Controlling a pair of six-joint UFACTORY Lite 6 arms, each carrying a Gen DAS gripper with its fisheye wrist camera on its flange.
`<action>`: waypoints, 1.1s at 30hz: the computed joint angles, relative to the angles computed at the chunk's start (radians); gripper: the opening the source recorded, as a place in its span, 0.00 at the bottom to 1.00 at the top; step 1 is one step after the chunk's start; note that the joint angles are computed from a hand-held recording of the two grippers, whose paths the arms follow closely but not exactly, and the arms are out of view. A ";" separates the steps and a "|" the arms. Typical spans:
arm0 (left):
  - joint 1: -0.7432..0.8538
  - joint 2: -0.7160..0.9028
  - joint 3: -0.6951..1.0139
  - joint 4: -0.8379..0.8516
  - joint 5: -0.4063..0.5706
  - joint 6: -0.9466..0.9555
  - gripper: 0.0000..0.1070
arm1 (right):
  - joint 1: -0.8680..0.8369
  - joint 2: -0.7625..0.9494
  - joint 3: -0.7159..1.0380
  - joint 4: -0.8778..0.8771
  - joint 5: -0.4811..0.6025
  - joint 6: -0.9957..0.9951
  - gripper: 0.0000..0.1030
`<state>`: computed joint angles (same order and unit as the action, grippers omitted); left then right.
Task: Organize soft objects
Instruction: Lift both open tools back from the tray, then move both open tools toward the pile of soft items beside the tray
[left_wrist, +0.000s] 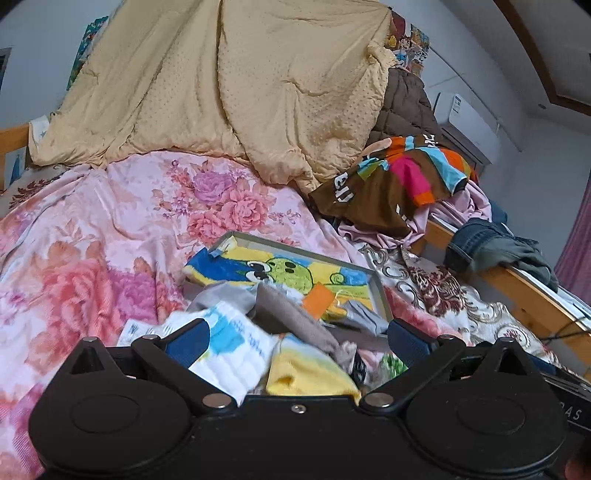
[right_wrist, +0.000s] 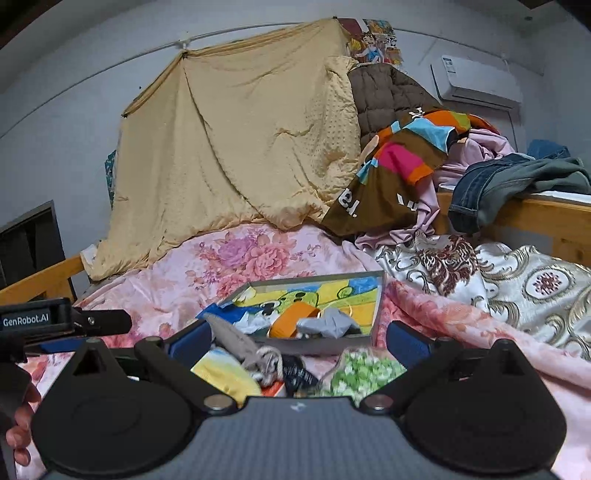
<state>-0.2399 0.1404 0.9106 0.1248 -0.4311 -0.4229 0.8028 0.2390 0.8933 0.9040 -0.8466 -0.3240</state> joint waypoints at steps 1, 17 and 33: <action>0.004 -0.026 -0.037 0.001 -0.013 0.004 0.96 | 0.015 -0.017 -0.024 -0.003 -0.012 0.019 1.00; 0.056 -0.267 -0.369 -0.021 -0.082 0.050 0.96 | 0.196 -0.068 -0.127 0.145 -0.107 0.016 1.00; 0.137 -0.281 -0.469 -0.004 -0.110 0.146 0.96 | 0.164 0.113 0.042 0.075 0.055 -0.058 1.00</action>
<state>-0.1026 -0.1406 0.4418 0.1204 -0.5409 -0.2774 0.9664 0.3518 0.9356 0.9791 -0.7919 -0.3817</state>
